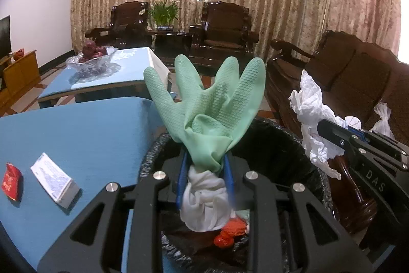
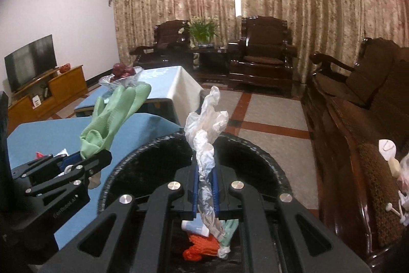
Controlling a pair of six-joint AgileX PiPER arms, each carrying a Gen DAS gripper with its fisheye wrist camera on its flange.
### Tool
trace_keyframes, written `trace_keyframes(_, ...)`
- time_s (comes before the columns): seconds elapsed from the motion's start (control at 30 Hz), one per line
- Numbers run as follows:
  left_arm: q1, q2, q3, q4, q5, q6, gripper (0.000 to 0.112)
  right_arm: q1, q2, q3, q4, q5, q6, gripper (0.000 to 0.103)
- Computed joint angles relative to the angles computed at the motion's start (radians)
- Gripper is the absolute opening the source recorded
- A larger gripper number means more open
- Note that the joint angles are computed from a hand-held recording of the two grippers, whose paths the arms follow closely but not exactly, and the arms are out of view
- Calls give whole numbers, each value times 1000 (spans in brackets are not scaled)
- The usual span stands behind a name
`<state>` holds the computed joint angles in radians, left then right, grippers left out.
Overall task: Collect trash
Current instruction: 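Carry the glove and tissue over the black bin and open both tools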
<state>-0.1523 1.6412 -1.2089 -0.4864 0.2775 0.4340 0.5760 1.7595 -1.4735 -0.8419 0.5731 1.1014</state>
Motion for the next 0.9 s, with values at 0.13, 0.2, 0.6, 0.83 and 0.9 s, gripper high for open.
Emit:
trace_keyframes(0.13, -17, 47, -26, -19, -14, 20, 24, -35, 20, -2, 38, -18, -40, 9)
trace_keyframes(0.2, -22, 71, -49, -10, -6, 7, 24, -41, 27, 11, 36, -28, -32, 9)
trace_keyframes(0.6, -29, 167, -129, -19, 36, 9, 27, -68, 87, 0, 82, -25, -65, 13)
trace_keyframes(0.83, -12, 169, -146, -44, 62, 27, 46, -58, 84, 8, 11, 29, 11, 57)
trace_keyframes(0.9, -8, 147, -128, -70, 42, 56, 60, -44, 70, 20, -47, 51, 72, 82)
